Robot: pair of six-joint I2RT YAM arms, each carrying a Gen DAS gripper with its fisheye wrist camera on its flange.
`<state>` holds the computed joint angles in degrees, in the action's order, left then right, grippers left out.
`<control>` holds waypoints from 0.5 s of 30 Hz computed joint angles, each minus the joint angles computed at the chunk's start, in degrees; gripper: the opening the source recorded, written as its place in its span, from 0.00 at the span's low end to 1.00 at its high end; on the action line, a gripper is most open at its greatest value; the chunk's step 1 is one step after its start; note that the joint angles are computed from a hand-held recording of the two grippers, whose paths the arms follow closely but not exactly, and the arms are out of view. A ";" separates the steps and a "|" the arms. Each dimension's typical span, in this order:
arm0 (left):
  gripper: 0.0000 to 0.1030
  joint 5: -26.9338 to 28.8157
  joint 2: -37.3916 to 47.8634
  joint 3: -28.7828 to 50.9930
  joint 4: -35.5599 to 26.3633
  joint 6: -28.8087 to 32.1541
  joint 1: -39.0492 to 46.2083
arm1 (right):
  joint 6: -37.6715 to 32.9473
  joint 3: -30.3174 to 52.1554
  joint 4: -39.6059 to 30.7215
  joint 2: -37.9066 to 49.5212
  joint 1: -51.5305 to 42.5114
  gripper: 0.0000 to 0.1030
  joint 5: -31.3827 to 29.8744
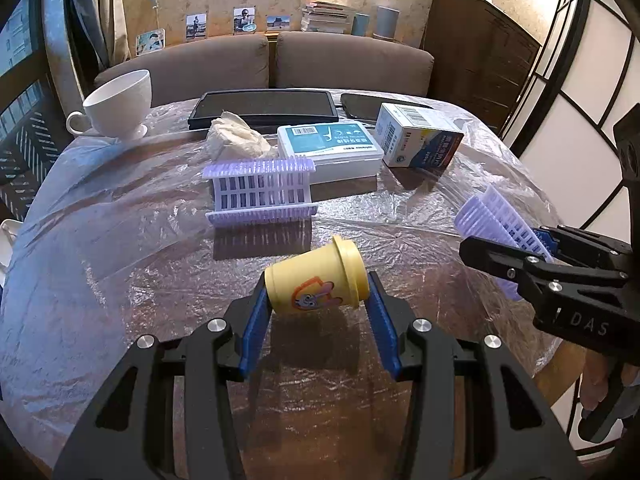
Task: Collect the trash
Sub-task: 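Lift the yellow cup and purple rack and carry both over the white bin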
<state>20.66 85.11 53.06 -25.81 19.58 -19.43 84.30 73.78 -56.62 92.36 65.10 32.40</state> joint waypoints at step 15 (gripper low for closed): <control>0.46 2.18 -3.85 -1.58 -3.53 3.16 3.02 | 4.25 5.73 -3.16 3.84 4.82 0.41 0.66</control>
<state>22.84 81.26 51.48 -29.34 22.73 -16.41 88.55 79.51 -59.78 96.20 69.92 33.06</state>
